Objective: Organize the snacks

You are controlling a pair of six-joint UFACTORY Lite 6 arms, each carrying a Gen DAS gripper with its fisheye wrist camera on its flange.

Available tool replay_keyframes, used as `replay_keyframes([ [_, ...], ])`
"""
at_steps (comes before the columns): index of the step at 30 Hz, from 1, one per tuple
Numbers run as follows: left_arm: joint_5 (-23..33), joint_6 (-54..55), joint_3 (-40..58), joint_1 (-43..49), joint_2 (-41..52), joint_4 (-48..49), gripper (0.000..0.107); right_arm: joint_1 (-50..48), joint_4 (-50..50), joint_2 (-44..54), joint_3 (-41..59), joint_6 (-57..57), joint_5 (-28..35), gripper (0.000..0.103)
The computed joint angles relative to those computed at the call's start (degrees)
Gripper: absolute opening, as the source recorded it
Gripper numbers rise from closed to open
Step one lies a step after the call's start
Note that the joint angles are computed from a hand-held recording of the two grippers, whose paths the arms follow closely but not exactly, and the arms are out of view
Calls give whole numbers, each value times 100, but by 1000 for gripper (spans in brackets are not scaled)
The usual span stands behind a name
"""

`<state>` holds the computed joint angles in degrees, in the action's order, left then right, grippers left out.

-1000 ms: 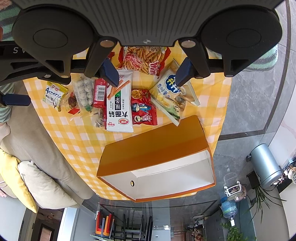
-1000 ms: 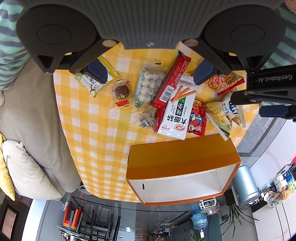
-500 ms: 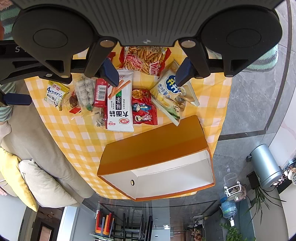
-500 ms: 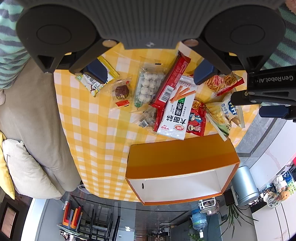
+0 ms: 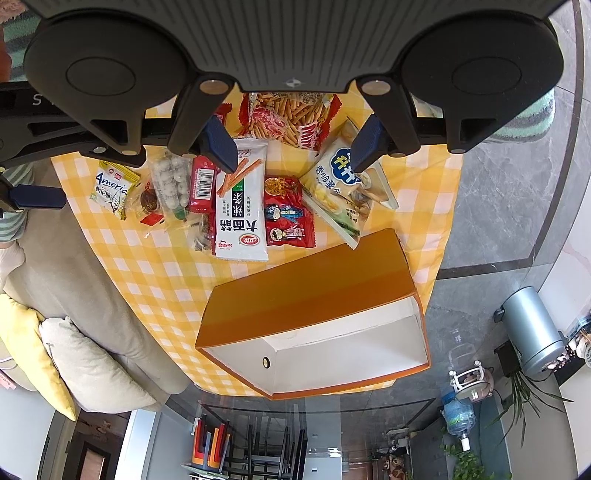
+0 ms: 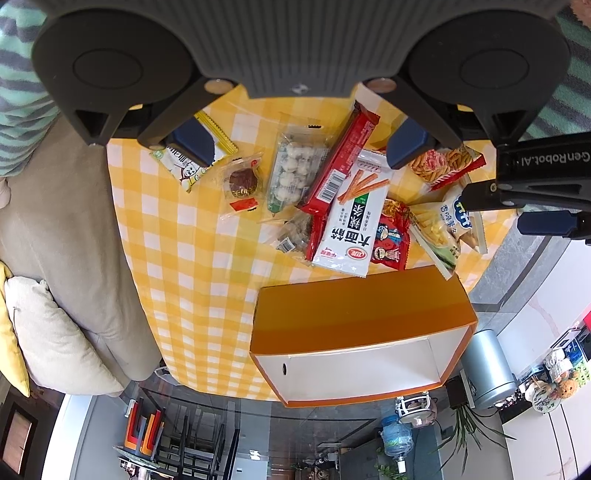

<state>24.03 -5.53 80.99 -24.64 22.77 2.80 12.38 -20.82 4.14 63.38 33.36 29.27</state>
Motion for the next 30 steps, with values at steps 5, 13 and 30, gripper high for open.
replay_keyframes([
  [5, 163, 251, 227, 45, 193, -265, 81, -49, 234, 51, 7, -225, -56, 96],
  [13, 365, 913, 831, 323, 741, -751, 82, -248, 469, 414, 216, -612, -178, 93],
  [30, 1175, 1484, 3236, 390, 2974, 253, 84, -648, 1488, 2583, 1929, -2004, -160, 74],
])
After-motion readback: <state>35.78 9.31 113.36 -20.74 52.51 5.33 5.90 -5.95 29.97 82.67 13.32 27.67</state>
